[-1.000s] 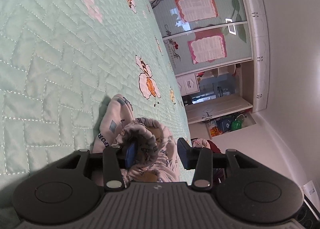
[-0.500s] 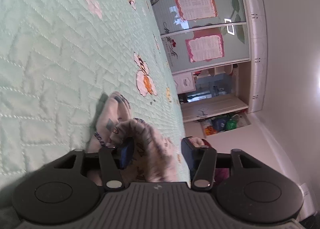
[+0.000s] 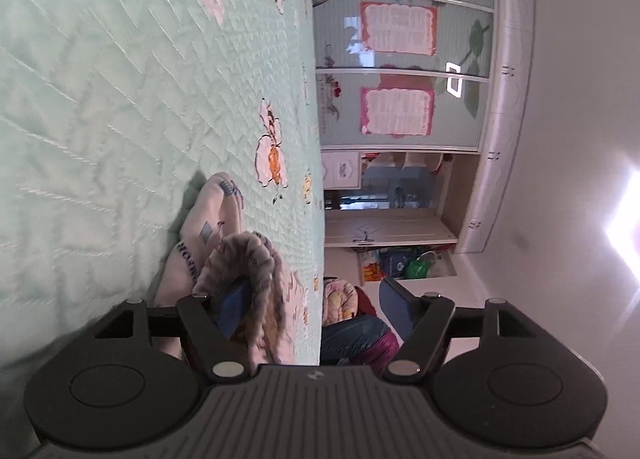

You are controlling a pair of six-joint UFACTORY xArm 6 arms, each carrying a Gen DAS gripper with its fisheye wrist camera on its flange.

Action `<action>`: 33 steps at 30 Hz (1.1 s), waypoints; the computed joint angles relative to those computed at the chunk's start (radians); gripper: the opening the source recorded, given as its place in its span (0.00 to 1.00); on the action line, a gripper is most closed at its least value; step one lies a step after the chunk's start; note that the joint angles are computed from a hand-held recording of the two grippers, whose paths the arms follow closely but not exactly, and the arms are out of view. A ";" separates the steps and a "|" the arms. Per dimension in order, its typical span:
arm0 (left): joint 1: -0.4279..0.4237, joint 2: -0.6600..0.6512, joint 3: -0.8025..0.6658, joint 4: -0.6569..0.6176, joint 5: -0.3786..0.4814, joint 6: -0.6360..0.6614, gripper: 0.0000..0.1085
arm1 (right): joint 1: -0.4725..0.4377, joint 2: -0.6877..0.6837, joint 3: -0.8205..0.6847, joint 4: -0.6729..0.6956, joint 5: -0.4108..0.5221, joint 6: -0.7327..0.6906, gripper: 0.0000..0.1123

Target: Fold clothes

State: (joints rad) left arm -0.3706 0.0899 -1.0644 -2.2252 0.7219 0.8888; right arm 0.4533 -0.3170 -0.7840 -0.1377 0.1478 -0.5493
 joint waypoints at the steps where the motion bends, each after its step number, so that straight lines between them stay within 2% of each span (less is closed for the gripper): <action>1: 0.000 -0.029 0.018 0.001 -0.026 0.002 0.66 | -0.001 0.002 -0.002 -0.006 0.000 0.009 0.04; 4: -0.008 -0.111 0.050 -0.071 -0.137 0.104 0.66 | -0.003 -0.003 0.009 -0.020 -0.008 0.014 0.04; 7: -0.030 -0.104 0.001 -0.080 -0.214 0.159 0.65 | -0.004 -0.009 0.024 -0.048 -0.024 0.036 0.04; 9: -0.041 -0.057 -0.047 -0.023 -0.203 0.096 0.61 | -0.006 -0.015 0.040 -0.082 -0.040 0.057 0.04; 11: -0.062 -0.016 -0.096 0.081 -0.236 0.013 0.55 | -0.009 -0.018 0.052 -0.144 -0.055 0.084 0.04; 13: -0.074 0.002 -0.122 0.103 -0.242 0.006 0.55 | -0.013 -0.020 0.062 -0.214 -0.070 0.118 0.04; 15: -0.082 0.005 -0.135 0.149 -0.255 -0.009 0.55 | -0.011 -0.020 0.067 -0.220 -0.075 0.111 0.04; 18: -0.110 0.014 -0.149 0.387 -0.329 -0.206 0.54 | -0.011 -0.014 0.063 -0.221 -0.085 0.116 0.04; 20: -0.117 0.031 -0.162 0.486 -0.348 -0.314 0.54 | -0.012 -0.010 0.055 -0.216 -0.095 0.124 0.04; 25: -0.103 0.074 -0.202 0.509 -0.301 -0.346 0.53 | -0.012 -0.003 0.051 -0.150 -0.122 0.085 0.04; 26: -0.097 0.095 -0.219 0.525 -0.289 -0.369 0.40 | -0.011 -0.004 0.056 -0.135 -0.124 0.071 0.04; 27: -0.092 0.116 -0.236 0.542 -0.276 -0.392 0.10 | -0.010 -0.006 0.061 -0.122 -0.126 0.060 0.04; 28: -0.092 0.124 -0.241 0.535 -0.293 -0.384 0.02 | -0.009 -0.006 0.065 -0.114 -0.128 0.051 0.04; 31: -0.091 0.109 -0.220 0.439 -0.345 -0.270 0.02 | -0.014 0.002 0.075 -0.155 -0.141 0.084 0.04; 33: -0.088 0.100 -0.205 0.414 -0.357 -0.240 0.02 | -0.008 0.011 0.080 -0.119 -0.144 0.063 0.04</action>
State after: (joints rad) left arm -0.4582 0.1899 -1.2693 -1.8114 0.3654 0.6486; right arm 0.4449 -0.3060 -0.7044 -0.2563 0.0038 -0.4863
